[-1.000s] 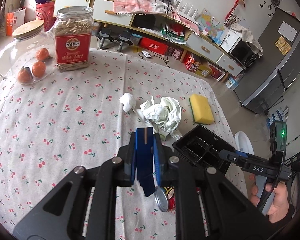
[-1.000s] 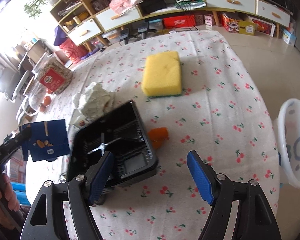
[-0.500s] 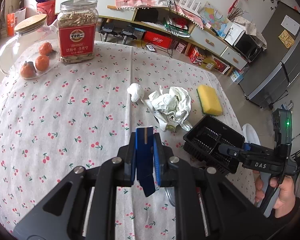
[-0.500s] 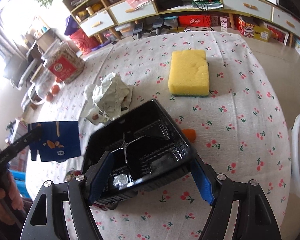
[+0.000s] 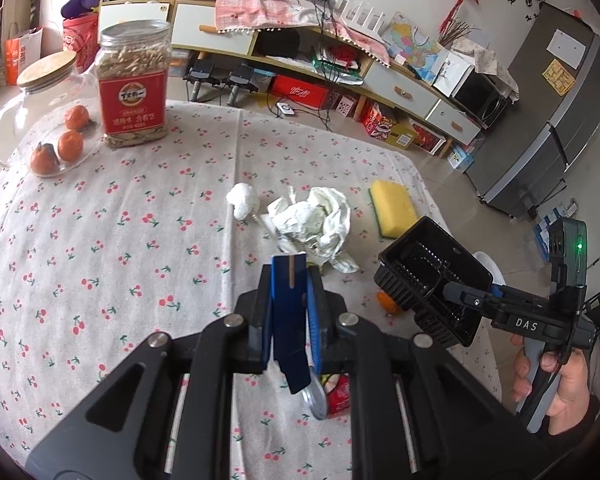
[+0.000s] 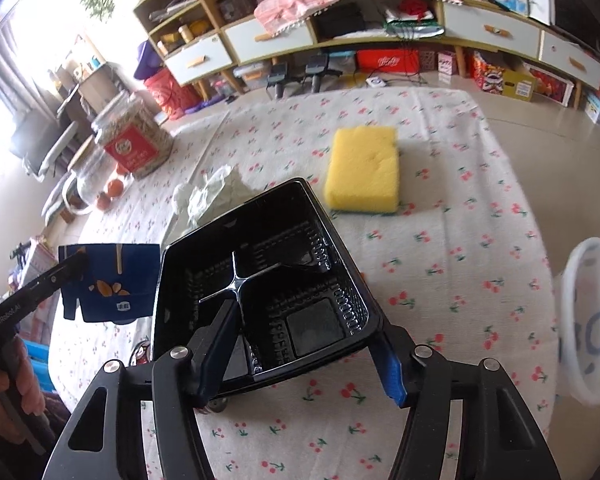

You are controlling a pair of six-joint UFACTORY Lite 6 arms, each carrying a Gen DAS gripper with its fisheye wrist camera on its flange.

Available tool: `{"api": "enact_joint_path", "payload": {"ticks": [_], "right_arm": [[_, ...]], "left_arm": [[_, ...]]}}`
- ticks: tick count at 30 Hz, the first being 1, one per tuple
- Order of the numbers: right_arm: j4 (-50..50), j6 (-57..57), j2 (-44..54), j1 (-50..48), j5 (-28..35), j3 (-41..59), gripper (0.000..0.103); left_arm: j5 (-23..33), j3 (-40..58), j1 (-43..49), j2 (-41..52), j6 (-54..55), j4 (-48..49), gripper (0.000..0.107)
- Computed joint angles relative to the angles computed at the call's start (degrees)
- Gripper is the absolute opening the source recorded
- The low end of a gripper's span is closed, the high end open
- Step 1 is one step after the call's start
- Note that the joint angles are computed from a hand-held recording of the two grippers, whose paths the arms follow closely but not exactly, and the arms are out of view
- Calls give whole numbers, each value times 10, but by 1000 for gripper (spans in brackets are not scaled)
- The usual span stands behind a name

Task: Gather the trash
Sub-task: 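Drop the black tray into the white bucket with the right gripper while the left drops the blue box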

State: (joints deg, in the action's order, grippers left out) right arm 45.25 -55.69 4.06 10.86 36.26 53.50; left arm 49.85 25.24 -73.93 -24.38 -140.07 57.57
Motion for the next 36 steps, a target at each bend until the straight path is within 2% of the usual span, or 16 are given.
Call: {"api": "enact_joint_path", "payload": {"ticks": [5,13,17,22,30,36], "right_arm": [[7,-31,-22,-78,44,7,63],[10,-107,-14,-266,131,51,63],[-2,-126,40,-376,153,121,63],[-31,-116,137,-468,138,230,63],[-103,-36,288,-498,119,395,64],[-144,-9,318,-479,90,423,65]], "left_arm": [[-15,40,6,46,-2,26,16],[-67,150,31,169,28,62,16],[-93,229,47,247,65,70,16],[-126,339,67,348,105,74,16],[-139,533,83,494,213,26,16],[-135,684,91,594,324,-35,16]]}}
